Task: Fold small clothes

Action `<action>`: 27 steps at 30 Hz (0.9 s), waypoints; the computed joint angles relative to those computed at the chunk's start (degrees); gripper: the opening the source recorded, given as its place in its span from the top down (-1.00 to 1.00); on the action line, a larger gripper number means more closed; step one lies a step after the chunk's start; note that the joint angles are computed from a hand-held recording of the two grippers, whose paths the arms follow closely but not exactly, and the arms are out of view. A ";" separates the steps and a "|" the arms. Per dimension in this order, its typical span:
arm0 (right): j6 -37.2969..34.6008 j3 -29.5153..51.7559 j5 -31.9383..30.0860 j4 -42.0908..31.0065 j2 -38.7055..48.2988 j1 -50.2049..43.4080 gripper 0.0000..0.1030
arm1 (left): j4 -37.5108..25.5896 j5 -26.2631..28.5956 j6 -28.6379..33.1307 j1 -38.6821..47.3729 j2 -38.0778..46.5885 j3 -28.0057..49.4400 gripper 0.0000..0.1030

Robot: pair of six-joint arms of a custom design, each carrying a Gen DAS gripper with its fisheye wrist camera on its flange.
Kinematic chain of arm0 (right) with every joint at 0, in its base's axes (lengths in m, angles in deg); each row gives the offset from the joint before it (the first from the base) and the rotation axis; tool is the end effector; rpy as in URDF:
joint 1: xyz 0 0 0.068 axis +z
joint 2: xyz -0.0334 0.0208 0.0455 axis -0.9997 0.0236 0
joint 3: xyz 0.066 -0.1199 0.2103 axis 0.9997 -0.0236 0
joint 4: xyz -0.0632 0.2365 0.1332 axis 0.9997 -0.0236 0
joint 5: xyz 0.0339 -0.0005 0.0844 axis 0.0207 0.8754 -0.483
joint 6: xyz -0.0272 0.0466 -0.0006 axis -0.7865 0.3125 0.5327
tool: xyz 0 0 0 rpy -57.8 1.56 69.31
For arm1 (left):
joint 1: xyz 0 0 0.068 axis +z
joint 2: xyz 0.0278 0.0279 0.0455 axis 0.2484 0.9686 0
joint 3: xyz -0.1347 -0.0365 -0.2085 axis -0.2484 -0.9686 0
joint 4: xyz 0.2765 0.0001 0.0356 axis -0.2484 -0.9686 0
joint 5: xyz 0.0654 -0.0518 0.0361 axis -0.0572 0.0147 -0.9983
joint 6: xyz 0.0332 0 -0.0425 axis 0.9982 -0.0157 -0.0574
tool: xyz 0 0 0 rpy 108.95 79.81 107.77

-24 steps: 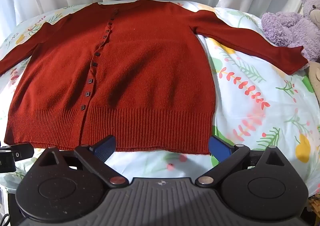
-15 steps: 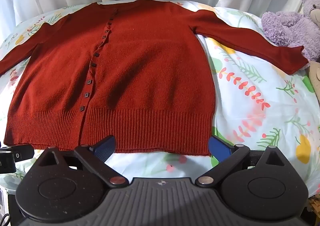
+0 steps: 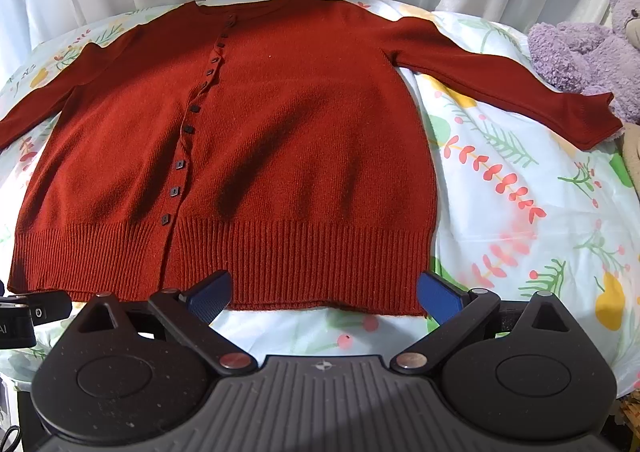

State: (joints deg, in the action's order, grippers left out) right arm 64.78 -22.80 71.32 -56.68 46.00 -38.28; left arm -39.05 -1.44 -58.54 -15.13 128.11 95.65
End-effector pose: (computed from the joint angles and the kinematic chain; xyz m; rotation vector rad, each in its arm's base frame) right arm 0.2289 0.2582 0.0766 -0.3215 2.5749 0.0645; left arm 0.1822 -0.0927 0.1194 -0.5330 2.7228 0.0450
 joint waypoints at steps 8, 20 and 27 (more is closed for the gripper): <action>-0.34 0.50 -0.44 -0.20 0.30 -0.23 -0.92 | -0.30 0.06 1.61 0.97 -0.36 0.44 -1.00; -0.14 0.47 -0.45 -0.36 0.14 -0.31 -0.92 | -0.45 -0.02 2.71 1.53 -0.05 1.07 -1.00; -0.22 0.43 -0.52 -0.26 0.17 -0.41 -0.92 | -0.44 0.18 3.04 1.97 -0.10 1.18 -1.00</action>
State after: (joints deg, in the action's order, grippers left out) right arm 64.56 -22.37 70.79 -56.94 46.17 -38.69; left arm -39.49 -1.26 -55.49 -13.16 128.01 96.84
